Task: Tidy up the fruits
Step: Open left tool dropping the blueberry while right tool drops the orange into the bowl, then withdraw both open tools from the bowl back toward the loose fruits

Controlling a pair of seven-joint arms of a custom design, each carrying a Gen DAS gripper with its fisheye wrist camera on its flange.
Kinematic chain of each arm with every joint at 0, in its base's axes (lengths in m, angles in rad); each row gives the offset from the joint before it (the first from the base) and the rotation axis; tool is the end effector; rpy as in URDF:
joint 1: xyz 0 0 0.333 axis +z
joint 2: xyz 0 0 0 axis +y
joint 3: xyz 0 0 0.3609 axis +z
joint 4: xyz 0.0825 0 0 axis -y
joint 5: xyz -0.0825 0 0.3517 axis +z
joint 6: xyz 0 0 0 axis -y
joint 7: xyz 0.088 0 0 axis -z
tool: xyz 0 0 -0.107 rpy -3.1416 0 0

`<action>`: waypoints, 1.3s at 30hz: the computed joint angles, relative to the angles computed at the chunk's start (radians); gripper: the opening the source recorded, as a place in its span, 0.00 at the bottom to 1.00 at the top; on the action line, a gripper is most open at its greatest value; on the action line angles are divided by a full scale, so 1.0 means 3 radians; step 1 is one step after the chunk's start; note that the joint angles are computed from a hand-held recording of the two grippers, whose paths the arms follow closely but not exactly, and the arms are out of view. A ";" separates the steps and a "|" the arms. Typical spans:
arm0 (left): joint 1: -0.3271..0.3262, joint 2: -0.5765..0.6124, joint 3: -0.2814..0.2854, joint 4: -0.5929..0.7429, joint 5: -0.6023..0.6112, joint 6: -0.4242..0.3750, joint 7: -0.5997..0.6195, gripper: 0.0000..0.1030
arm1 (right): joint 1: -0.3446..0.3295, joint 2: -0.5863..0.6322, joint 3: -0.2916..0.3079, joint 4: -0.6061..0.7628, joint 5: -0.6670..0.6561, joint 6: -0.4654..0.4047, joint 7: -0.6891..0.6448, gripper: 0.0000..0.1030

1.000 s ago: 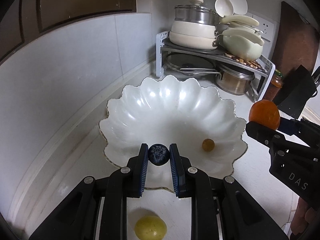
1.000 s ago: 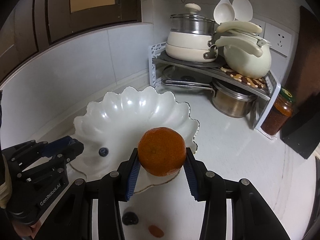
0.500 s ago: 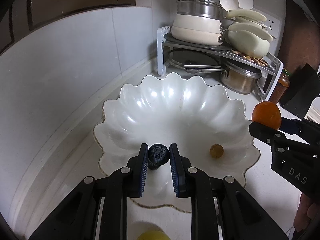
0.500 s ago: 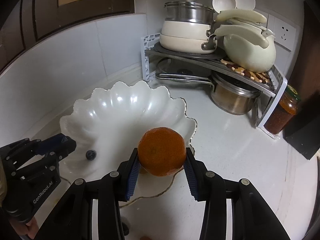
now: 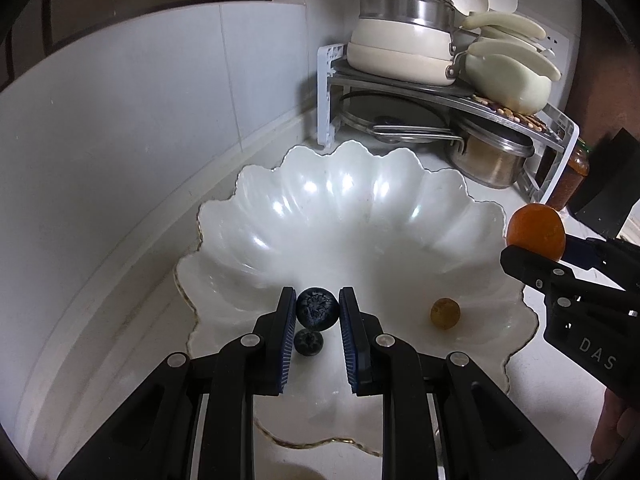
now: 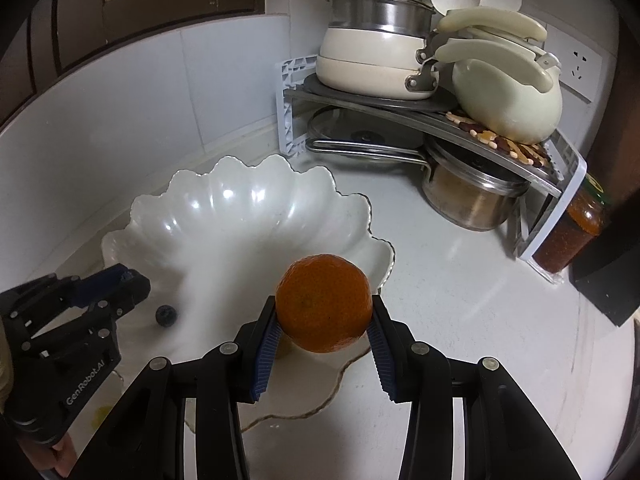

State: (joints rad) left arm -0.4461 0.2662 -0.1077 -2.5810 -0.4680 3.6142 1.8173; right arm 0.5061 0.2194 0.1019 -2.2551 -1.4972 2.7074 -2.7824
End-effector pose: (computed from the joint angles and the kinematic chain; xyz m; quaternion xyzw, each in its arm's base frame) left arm 0.4391 -0.2022 0.3260 -0.5592 0.7461 -0.2866 0.2201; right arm 0.4131 0.3281 0.3396 -0.6643 0.6549 -0.2660 0.2430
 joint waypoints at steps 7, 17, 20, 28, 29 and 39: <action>-0.0060 0.0007 0.0047 0.0006 -0.0099 0.0000 0.0054 0.45 | 0.0004 0.0043 -0.0014 0.0031 0.0167 0.0001 -0.0190 0.43; -0.0116 -0.0031 0.0071 -0.0001 -0.0366 0.0037 0.0166 0.68 | 0.0081 -0.0027 0.0000 0.0020 0.0132 -0.0260 -0.0109 0.69; -0.0079 -0.0057 0.0037 -0.0023 -0.0374 0.0048 0.0139 0.70 | 0.0083 -0.0051 0.0012 0.0005 0.0141 -0.0294 -0.0093 0.69; -0.0049 -0.0151 -0.0030 -0.0119 -0.0454 0.0112 0.0193 0.74 | 0.0084 -0.0131 0.0051 -0.0047 0.0118 -0.0326 -0.0019 0.69; -0.0047 -0.0171 -0.0038 -0.0134 -0.0461 0.0108 0.0204 0.74 | 0.0083 -0.0140 0.0056 -0.0051 0.0115 -0.0324 -0.0015 0.69; -0.0050 -0.0302 -0.0127 -0.0253 -0.0655 0.0223 0.0395 0.74 | 0.0103 -0.0260 0.0120 -0.0123 0.0074 -0.0400 0.0045 0.69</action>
State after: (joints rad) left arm -0.4612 0.1755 -0.1458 -2.6569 -0.6645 3.6812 1.9358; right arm 0.5369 0.1414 0.1380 -2.2919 -1.4749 2.5874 -2.7688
